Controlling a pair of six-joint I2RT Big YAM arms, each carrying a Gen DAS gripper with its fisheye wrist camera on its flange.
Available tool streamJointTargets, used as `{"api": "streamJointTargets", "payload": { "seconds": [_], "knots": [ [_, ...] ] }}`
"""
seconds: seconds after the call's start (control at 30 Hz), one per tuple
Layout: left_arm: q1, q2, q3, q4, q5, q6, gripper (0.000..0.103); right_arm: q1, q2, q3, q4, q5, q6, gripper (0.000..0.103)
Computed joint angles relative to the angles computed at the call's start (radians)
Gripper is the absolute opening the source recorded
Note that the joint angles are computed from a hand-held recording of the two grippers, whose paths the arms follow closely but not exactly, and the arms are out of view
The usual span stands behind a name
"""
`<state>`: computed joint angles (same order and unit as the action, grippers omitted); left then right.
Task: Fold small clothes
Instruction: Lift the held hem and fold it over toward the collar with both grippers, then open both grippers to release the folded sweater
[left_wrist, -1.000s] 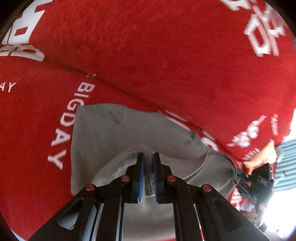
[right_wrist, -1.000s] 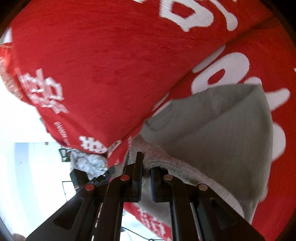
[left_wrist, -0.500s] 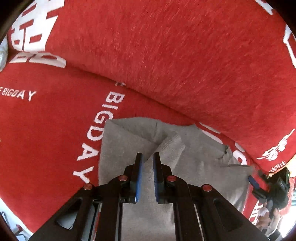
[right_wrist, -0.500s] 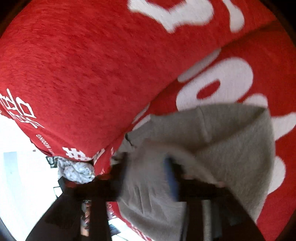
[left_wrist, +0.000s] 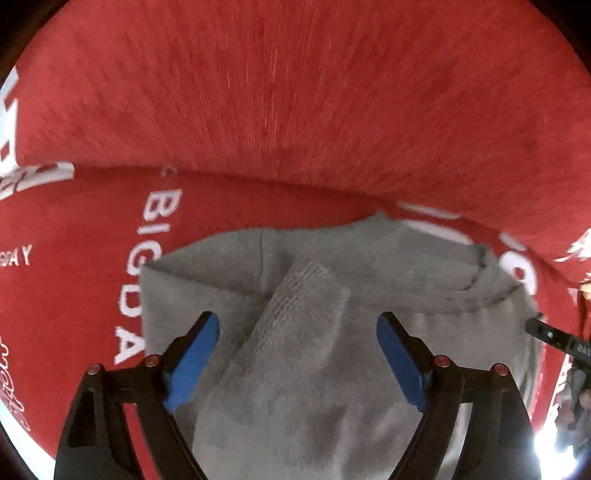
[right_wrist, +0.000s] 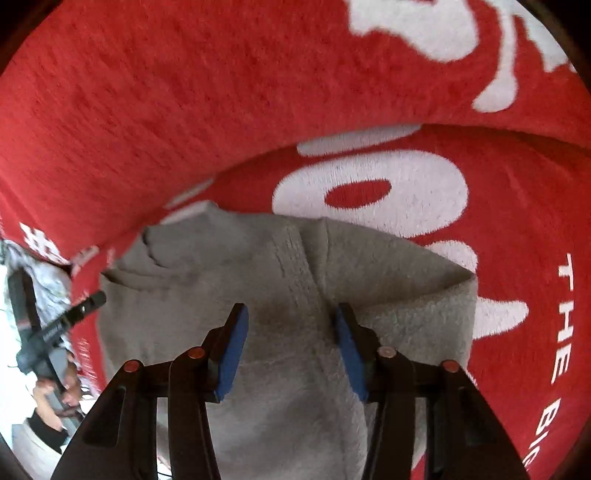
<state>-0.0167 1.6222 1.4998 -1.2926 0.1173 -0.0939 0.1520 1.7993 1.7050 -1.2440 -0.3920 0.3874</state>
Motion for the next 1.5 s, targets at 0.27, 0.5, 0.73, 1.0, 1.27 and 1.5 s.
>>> {"api": "streamJointTargets", "payload": {
  "seconds": [0.27, 0.5, 0.73, 1.0, 1.27, 1.5],
  "knots": [
    [0.027, -0.041, -0.014, 0.026, 0.047, -0.004, 0.009, 0.033, -0.063, 0.013, 0.050, 0.109, -0.124, 0.007],
    [0.050, 0.015, 0.037, 0.053, -0.034, -0.049, 0.009, 0.041, 0.033, 0.105, 0.030, 0.144, -0.105, 0.007],
    [0.065, 0.008, 0.011, 0.037, -0.139, -0.104, 0.010, 0.031, 0.048, 0.071, 0.020, 0.139, -0.002, 0.012],
    [0.111, -0.115, -0.033, -0.060, -0.025, -0.019, 0.010, 0.017, -0.092, -0.010, -0.011, 0.102, 0.054, 0.015],
    [0.113, -0.245, -0.166, -0.166, 0.033, -0.024, 0.010, 0.059, -0.250, -0.193, 0.007, -0.054, 0.155, 0.020],
    [0.091, -0.321, -0.254, -0.139, -0.040, -0.026, 0.087, 0.117, -0.344, -0.336, 0.087, -0.146, 0.311, 0.043]
  ]
}}
